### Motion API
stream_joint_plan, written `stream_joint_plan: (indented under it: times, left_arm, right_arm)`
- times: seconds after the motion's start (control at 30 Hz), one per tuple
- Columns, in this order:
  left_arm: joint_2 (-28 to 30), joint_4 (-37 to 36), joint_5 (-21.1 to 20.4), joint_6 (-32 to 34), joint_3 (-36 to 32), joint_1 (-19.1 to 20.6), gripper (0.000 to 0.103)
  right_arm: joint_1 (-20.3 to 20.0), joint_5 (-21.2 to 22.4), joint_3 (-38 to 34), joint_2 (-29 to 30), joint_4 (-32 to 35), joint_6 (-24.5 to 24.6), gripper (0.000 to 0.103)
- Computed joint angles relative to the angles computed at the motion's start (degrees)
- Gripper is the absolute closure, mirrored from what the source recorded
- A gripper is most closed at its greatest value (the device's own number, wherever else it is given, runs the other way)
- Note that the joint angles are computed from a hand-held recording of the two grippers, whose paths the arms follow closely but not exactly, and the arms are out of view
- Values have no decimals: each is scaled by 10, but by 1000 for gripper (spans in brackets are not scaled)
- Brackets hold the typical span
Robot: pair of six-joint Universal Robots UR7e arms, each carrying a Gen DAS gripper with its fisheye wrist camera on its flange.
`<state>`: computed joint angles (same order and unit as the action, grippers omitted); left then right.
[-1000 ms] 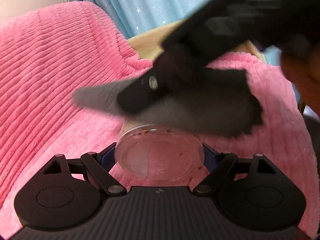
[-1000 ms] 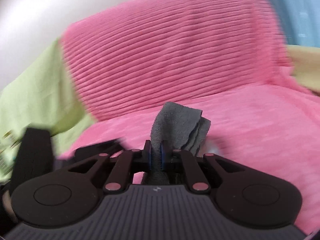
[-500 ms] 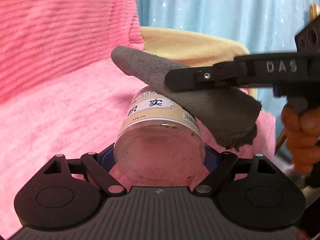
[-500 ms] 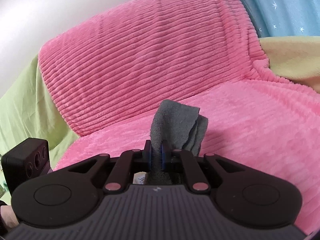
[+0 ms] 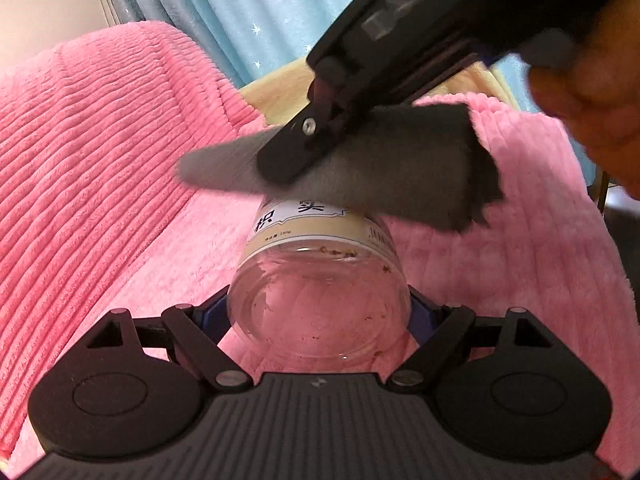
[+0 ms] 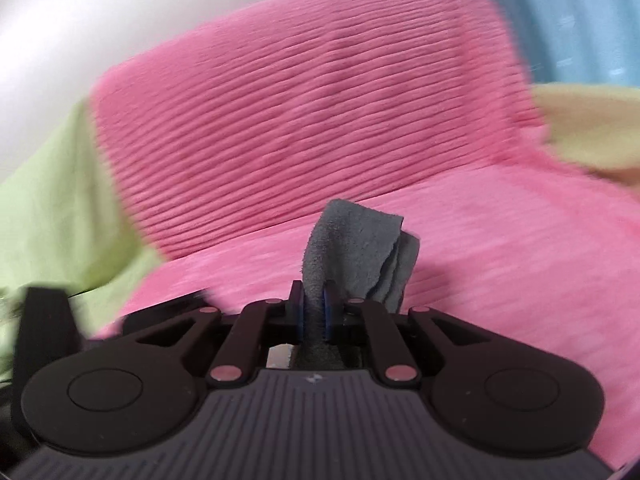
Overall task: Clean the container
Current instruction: 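Wipe the jar label side and base with the right gripper's cloth, then rub the cloth over the jar base with the right gripper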
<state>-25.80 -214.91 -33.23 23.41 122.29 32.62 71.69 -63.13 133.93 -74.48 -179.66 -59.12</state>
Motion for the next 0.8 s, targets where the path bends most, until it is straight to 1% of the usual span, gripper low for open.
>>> stream_joint_plan:
  times: [0.03, 0.07, 0.1, 0.13, 0.23, 0.27, 0.3, 0.37, 0.4, 0.5, 0.57, 0.6, 0.67, 0.7, 0.73, 0.77, 0.8]
  left_arm:
    - [-1, -2, -1, -2, 5, 0, 18]
    - [-1, -2, 0, -1, 5, 0, 18]
    - [0, -1, 1, 0, 3, 0, 18]
    - [2, 0, 1, 1, 0, 0, 18]
    - [6, -6, 2, 10, -4, 0, 18]
    - [4, -7, -3, 7, -3, 1, 18]
    - [2, -8, -9, 3, -3, 3, 18]
    - [-22, 7, -45, -61, 10, 13, 17]
    - [-40, 14, -75, -106, 18, 24, 17]
    - [-71, 17, -142, -193, 26, 54, 17]
    - [-75, 19, -158, -215, 28, 62, 17]
    - [-75, 19, -157, -213, 28, 61, 18]
    - [-70, 17, -137, -203, 33, 50, 18]
    - [-61, 14, -114, -182, 34, 39, 18]
    - [-51, 12, -90, -160, 34, 28, 18]
    - [-43, 12, -70, -121, 24, 26, 18]
    - [-34, 8, -53, -95, 23, 18, 18]
  right_arm:
    - [1, 2, -2, -8, 33, -21, 95]
    - [2, 2, -1, -10, 49, -38, 96]
    - [5, -3, -1, -8, 41, -48, 97]
    - [7, -5, -2, 1, 14, -36, 97]
    - [9, -23, -7, 37, -105, 49, 97]
    - [8, -30, -9, 44, -129, 70, 96]
    - [7, -29, -8, 44, -130, 70, 96]
    - [4, -26, -7, 43, -128, 67, 96]
    - [5, -26, -6, 42, -129, 60, 96]
    - [5, -24, -6, 42, -123, 60, 96]
    - [2, -21, -7, 42, -120, 65, 96]
    - [0, -19, -6, 38, -116, 65, 96]
    - [0, -18, -3, 32, -106, 54, 96]
    - [-2, -12, -4, 25, -79, 40, 96]
    - [-4, -2, -6, 13, -32, 23, 96]
    - [-6, 5, -9, 1, 18, 3, 96]
    - [-6, 6, -9, -7, 53, -18, 96]
